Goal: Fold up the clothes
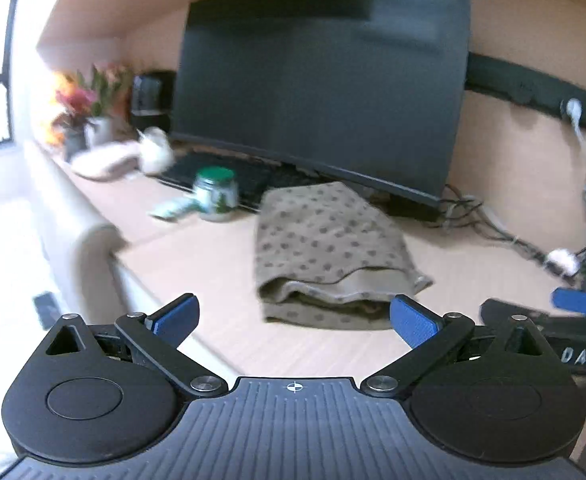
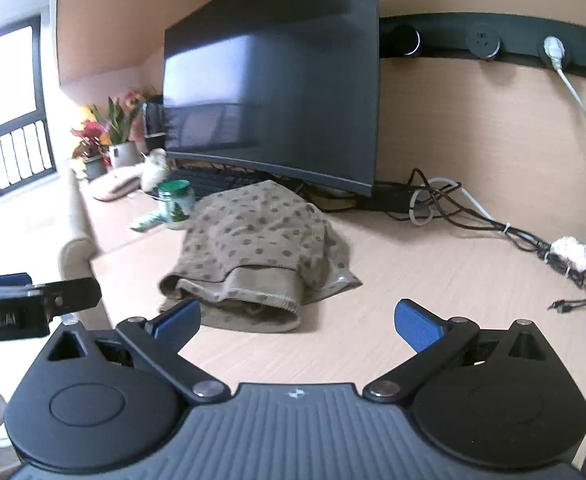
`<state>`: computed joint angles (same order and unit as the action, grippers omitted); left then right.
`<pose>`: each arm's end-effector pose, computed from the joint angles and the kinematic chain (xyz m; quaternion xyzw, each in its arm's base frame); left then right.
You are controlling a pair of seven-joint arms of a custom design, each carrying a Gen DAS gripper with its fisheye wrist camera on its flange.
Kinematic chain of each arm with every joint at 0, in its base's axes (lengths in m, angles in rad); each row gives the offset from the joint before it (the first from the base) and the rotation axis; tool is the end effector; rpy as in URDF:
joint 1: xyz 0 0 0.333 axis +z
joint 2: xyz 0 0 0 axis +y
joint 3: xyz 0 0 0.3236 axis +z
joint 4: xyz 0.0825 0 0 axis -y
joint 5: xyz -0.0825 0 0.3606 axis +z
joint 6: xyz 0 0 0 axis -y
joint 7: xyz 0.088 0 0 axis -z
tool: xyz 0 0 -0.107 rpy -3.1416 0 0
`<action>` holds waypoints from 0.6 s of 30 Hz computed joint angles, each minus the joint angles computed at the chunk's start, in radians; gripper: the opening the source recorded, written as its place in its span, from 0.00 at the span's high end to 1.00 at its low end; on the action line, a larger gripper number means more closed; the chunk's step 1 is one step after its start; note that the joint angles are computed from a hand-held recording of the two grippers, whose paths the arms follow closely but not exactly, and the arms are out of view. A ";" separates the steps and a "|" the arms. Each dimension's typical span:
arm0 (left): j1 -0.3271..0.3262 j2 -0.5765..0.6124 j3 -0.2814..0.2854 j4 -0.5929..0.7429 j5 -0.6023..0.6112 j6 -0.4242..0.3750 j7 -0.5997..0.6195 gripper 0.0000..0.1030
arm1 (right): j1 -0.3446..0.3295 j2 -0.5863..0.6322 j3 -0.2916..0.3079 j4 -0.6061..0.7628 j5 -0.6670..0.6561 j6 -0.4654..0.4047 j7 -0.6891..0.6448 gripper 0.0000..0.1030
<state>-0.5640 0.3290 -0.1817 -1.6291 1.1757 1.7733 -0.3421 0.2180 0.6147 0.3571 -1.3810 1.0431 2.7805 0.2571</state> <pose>0.5297 -0.3597 0.4793 -0.7959 0.3240 -0.2000 0.4707 0.6775 0.3085 0.4547 -0.8007 0.2910 -0.1233 0.5089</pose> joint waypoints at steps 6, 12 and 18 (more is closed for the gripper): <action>-0.017 0.030 -0.006 0.059 -0.044 -0.005 0.068 0.00 | -0.070 -0.047 0.046 -0.062 0.167 -0.024 -0.129 0.00; -0.045 0.059 0.010 0.089 -0.037 -0.043 0.063 0.00 | -0.091 -0.078 0.082 -0.114 0.473 0.046 -0.485 0.00; -0.081 0.065 0.009 0.092 -0.055 -0.110 0.002 0.00 | -0.049 -0.079 0.001 -0.100 0.465 -0.035 -0.445 0.00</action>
